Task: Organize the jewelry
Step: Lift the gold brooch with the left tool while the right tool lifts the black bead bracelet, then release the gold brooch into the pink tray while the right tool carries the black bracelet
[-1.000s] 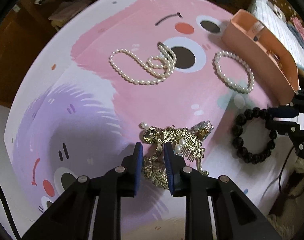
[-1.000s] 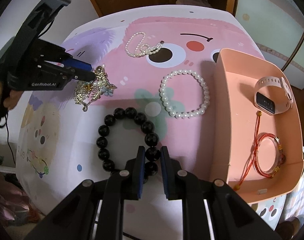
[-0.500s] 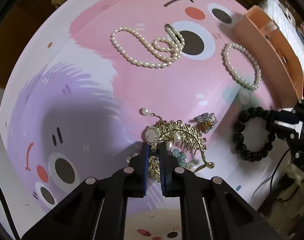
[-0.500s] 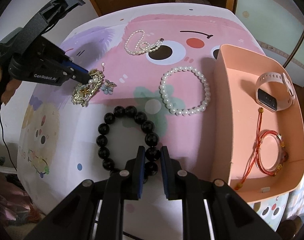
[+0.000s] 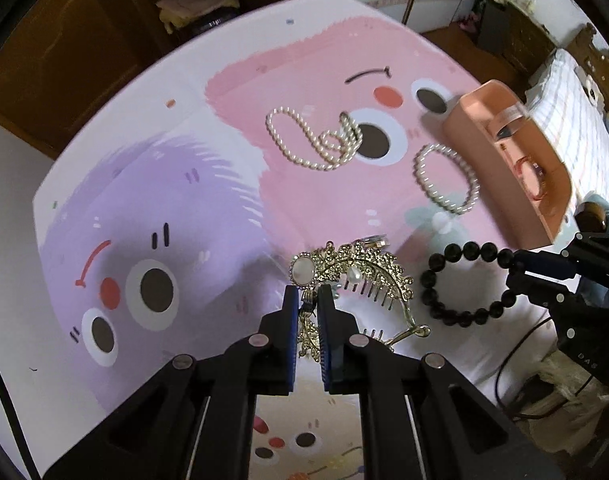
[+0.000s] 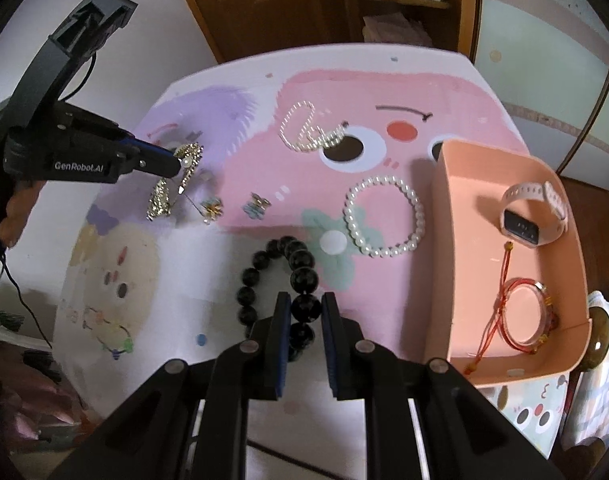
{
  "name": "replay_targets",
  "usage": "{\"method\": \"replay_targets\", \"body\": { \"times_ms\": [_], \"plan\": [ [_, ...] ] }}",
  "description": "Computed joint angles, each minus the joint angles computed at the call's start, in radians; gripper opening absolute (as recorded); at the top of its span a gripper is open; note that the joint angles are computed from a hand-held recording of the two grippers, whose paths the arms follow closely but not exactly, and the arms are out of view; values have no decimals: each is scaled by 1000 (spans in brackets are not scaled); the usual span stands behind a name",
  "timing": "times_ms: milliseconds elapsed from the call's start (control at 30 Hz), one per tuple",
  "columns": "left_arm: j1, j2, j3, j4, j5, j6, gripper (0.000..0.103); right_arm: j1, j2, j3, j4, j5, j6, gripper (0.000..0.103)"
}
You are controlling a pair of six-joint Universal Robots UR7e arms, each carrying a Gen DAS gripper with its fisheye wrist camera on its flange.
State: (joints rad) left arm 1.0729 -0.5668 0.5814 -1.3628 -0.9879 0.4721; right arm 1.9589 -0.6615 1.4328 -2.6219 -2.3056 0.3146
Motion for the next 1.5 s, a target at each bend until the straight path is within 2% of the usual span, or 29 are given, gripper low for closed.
{"method": "replay_targets", "body": {
  "times_ms": [100,200,367,500,633,767,967,1200,1300,1500],
  "plan": [
    [-10,-59,76,-51,-14,5,7,19,-12,8,-33,-3,-20,15],
    [-22,-87,98,-60,-49,-7,7,40,-26,13,-67,-3,-37,15],
    [-11,-91,53,63,-153,-124,7,62,-51,28,-102,0,-52,15],
    [10,-120,116,86,-226,-200,7,69,-76,61,-137,7,-44,15],
    [14,-174,242,30,-235,-237,7,78,-95,90,-157,-1,-36,15],
    [-13,-223,348,-47,-202,-219,7,91,-116,113,-179,-28,-42,15],
    [-73,-239,382,-115,-215,-161,7,105,-172,164,-247,-86,-47,15],
    [-147,-222,396,-198,-260,-105,7,85,-235,236,-301,-147,-12,15],
    [-169,-205,407,-230,-276,-98,7,57,-266,280,-311,-140,28,15],
    [-189,-155,408,-279,-288,-135,7,-3,-310,358,-343,-73,99,15]
  ]
}}
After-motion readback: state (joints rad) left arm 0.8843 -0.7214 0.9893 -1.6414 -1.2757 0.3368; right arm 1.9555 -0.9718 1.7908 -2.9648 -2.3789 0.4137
